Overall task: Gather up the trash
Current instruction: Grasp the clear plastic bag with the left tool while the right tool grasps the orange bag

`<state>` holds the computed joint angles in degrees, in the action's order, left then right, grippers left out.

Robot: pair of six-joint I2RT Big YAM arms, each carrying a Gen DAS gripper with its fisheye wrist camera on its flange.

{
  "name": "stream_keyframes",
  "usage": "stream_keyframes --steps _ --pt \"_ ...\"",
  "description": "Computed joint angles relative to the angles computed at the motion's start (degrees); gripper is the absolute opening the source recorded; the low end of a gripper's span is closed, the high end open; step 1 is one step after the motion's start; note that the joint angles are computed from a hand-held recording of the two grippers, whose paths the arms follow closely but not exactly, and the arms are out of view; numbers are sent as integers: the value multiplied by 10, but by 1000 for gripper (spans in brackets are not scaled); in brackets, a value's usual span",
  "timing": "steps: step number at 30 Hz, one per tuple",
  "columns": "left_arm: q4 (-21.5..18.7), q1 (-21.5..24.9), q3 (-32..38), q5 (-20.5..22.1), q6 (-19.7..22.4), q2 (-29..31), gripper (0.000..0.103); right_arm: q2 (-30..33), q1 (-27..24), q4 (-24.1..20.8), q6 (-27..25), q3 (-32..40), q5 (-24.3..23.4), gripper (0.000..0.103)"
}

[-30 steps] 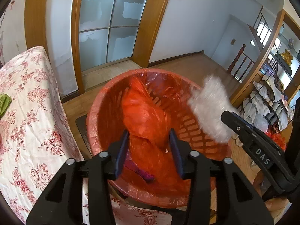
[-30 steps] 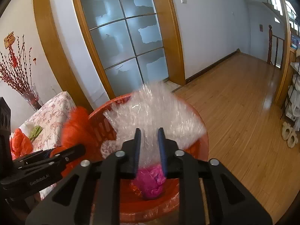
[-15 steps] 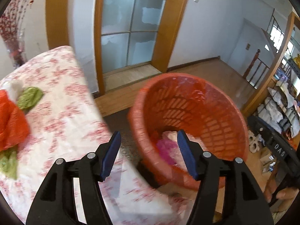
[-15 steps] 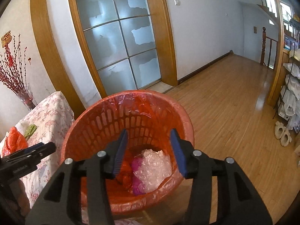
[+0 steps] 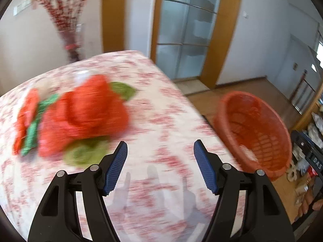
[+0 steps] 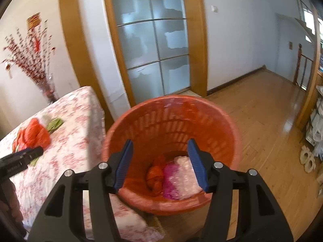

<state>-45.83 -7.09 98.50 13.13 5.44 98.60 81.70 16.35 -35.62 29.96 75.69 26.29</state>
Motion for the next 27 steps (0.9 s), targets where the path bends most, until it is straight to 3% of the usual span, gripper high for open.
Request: stream_keyframes --steps 8,14,16,22,27 --pt "25 90 18 -28 -38 7 67 43 53 -14 -16 50 -6 55" --pt "36 154 87 -79 -70 58 67 89 82 -23 -35 106 -19 55" --pt "16 168 130 -90 -79 91 67 106 91 -26 -40 127 -24 55" --pt "-64 186 265 -66 -103 186 62 183 118 -38 -63 223 -50 55" --pt "-121 188 355 -58 -106 247 52 233 132 -53 -79 290 -65 55"
